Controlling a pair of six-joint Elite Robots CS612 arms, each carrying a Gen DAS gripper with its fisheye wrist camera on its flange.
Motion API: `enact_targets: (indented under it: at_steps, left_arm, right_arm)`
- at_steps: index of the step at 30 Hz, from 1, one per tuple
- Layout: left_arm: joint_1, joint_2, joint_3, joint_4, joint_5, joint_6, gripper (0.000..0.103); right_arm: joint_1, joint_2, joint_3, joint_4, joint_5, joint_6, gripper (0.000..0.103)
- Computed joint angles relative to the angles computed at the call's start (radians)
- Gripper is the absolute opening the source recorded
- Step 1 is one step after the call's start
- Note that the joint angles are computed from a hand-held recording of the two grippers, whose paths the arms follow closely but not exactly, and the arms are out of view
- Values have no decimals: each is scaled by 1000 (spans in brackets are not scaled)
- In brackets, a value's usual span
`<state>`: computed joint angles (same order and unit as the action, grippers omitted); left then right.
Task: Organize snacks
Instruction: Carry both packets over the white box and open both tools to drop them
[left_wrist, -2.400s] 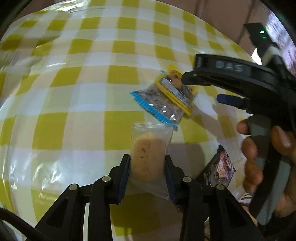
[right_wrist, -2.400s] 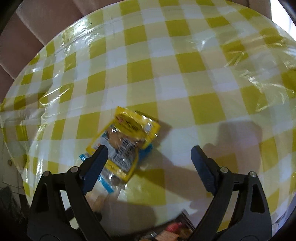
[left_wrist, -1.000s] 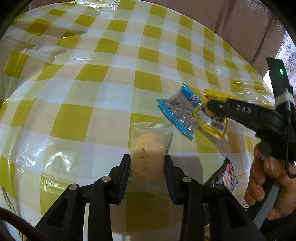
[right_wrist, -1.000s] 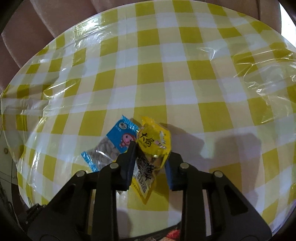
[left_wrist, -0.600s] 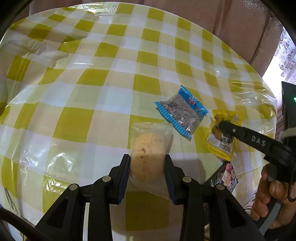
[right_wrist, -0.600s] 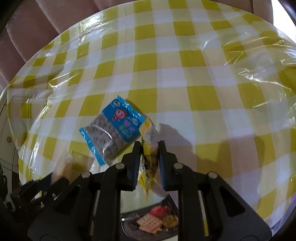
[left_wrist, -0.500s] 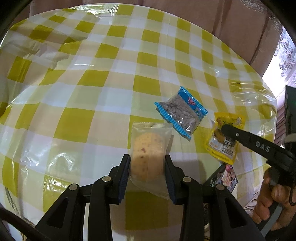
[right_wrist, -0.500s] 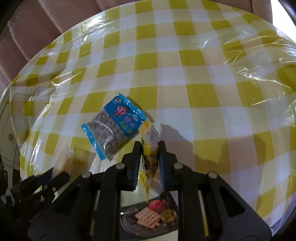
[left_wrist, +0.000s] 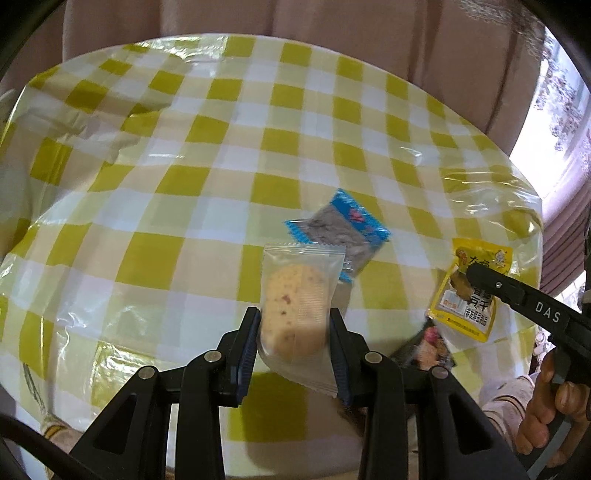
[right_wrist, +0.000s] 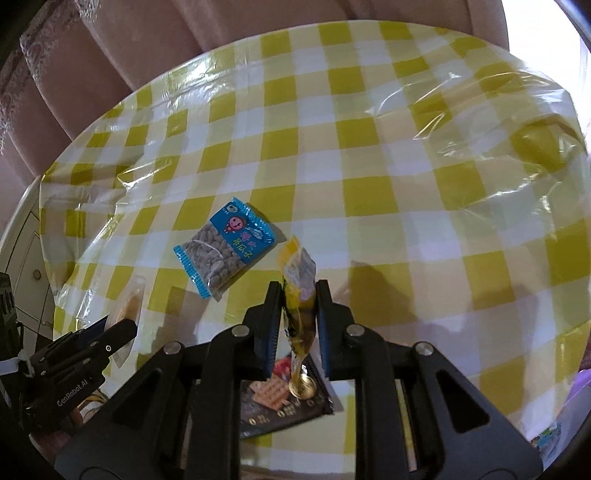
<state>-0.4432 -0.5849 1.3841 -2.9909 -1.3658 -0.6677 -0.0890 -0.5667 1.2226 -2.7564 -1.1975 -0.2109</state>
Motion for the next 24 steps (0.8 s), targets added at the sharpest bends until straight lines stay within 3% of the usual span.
enact_targets:
  at_steps: [7, 24]
  left_arm:
    - [-39, -8, -13, 10, 23, 47, 37]
    - [-136, 8, -86, 53, -10, 186, 37]
  right_arm:
    - [-31, -45, 79, -68, -15, -12, 22]
    - [-143, -142, 261, -177, -98, -37, 22]
